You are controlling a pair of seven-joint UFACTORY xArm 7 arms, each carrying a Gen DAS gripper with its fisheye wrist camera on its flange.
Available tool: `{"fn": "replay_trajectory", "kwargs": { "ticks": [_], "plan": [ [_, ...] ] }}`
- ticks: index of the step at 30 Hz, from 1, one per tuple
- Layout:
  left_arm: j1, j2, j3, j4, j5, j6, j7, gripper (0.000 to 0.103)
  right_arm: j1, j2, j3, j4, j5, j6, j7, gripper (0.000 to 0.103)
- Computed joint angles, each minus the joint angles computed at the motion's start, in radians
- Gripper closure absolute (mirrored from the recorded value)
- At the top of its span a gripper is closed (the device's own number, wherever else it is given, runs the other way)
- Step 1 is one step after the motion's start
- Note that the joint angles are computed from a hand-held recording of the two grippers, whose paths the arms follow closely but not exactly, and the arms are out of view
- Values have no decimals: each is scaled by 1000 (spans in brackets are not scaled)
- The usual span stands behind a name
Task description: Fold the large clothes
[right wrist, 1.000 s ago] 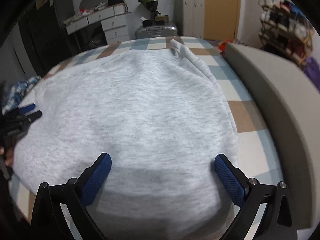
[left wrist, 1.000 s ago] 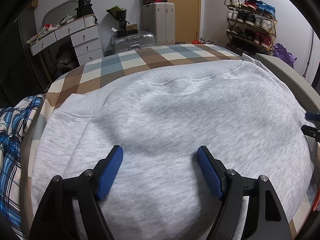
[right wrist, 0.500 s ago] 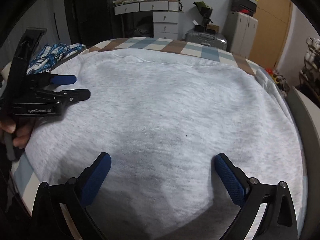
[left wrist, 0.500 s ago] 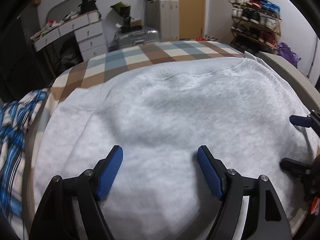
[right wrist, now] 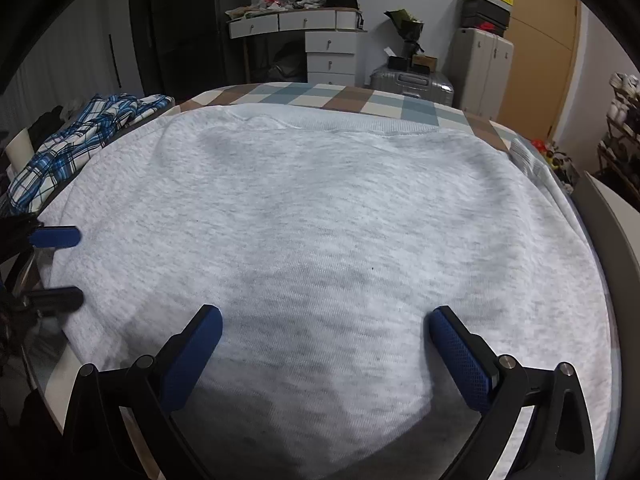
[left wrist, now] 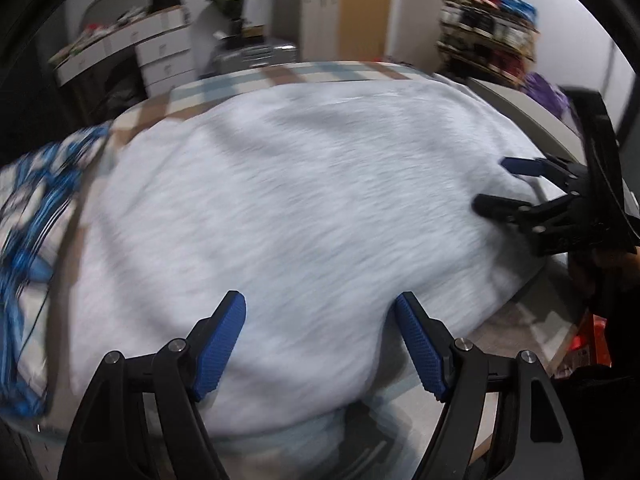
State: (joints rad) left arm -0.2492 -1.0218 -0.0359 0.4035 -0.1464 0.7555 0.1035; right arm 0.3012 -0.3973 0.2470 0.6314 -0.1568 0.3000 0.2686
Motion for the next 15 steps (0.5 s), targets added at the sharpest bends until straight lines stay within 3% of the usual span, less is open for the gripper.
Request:
{"fn": "replay_trajectory", "kwargs": {
  "ticks": [1, 3, 5, 7, 10, 12, 15],
  "plan": [
    [60, -23, -24, -6, 36, 34, -38, 29, -1, 1, 0, 1, -1, -1, 1, 0],
    [102, -63, -30, -26, 65, 42, -72, 30, -3, 1, 3, 0, -5, -1, 4, 0],
    [96, -87, -8, -43, 57, 31, -79, 30, -4, 1, 4, 0, -7, -1, 6, 0],
    [101, -87, -35, -51, 68, 15, -103, 30, 0, 1, 0, 0, -6, -1, 1, 0],
    [101, -82, -65, -58, 100, -5, -122, 29, 53, -12, -57, -6, 33, 14, -99, 0],
    [91, -74, -42, -62, 103, -25, -115, 30, 72, -45, -94, -10, 76, 61, -156, 0],
    [84, -86, -6, -68, 93, -33, -104, 30, -7, -109, -62, -31, 49, 128, -128, 0]
  ]
}}
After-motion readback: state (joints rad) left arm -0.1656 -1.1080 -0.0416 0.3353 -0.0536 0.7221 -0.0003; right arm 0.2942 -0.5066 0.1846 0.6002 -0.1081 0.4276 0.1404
